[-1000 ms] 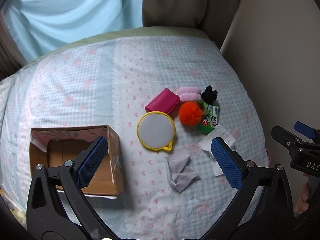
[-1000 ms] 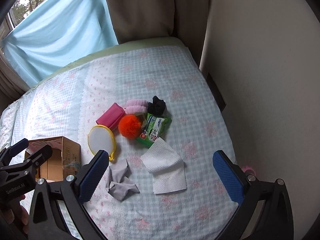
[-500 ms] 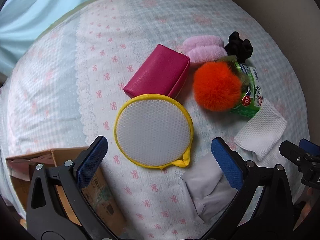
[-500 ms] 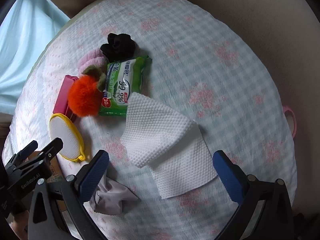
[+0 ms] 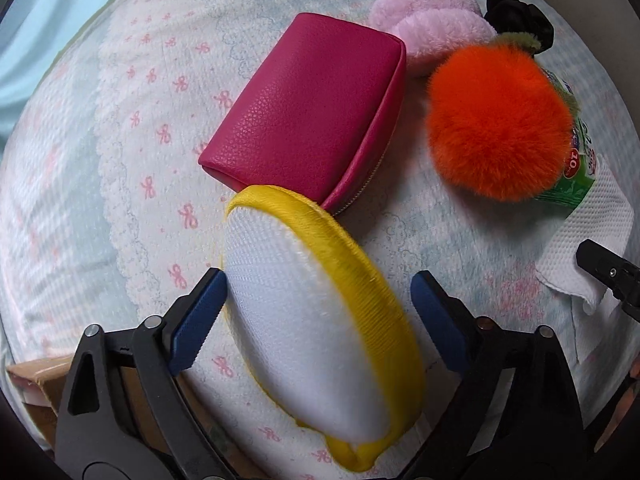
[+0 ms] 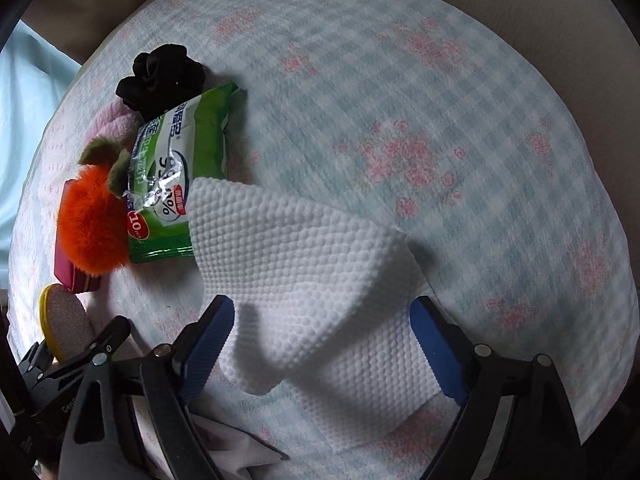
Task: Organize soft objects
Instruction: 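Grasp the yellow-rimmed sponge pad with the left tool while the right tool grasps the white wipe, then carry the sponge pad and white wipe over the cardboard box with both tools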
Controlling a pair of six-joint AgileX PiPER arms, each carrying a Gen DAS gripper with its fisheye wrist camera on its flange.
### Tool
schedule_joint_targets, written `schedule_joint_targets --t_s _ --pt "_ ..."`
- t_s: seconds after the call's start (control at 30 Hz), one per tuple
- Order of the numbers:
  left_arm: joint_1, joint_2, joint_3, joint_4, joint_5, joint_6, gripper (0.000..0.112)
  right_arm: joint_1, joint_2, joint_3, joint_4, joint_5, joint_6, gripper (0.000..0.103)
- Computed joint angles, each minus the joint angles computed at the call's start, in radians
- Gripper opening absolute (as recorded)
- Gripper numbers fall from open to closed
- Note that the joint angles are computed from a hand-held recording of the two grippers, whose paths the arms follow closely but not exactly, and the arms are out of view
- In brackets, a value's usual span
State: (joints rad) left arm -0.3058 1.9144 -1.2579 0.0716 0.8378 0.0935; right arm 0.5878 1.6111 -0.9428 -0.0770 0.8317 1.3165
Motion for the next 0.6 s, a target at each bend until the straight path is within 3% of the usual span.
schedule_joint_targets --t_s 0.1,0.27,0.33,0.6 --pt "0.028 0.013 -0.029 -0.032 0.011 0.009 0.072 0.011 0.011 -0.017 -0.026 0.041 0.022 0.067" --pt "0.066 0.012 -0.056 -0.023 0.04 -0.008 0.03 0.028 -0.031 -0.003 -0.054 0.083 0.063 0.04" --pt "0.092 0.02 -0.081 -0.037 0.065 -0.003 0.02 0.023 -0.051 0.007 -0.049 0.079 0.064 0.033" --pt "0.139 -0.006 -0.101 -0.081 0.095 0.011 0.014 0.047 -0.116 -0.02 -0.063 0.145 0.079 0.019"
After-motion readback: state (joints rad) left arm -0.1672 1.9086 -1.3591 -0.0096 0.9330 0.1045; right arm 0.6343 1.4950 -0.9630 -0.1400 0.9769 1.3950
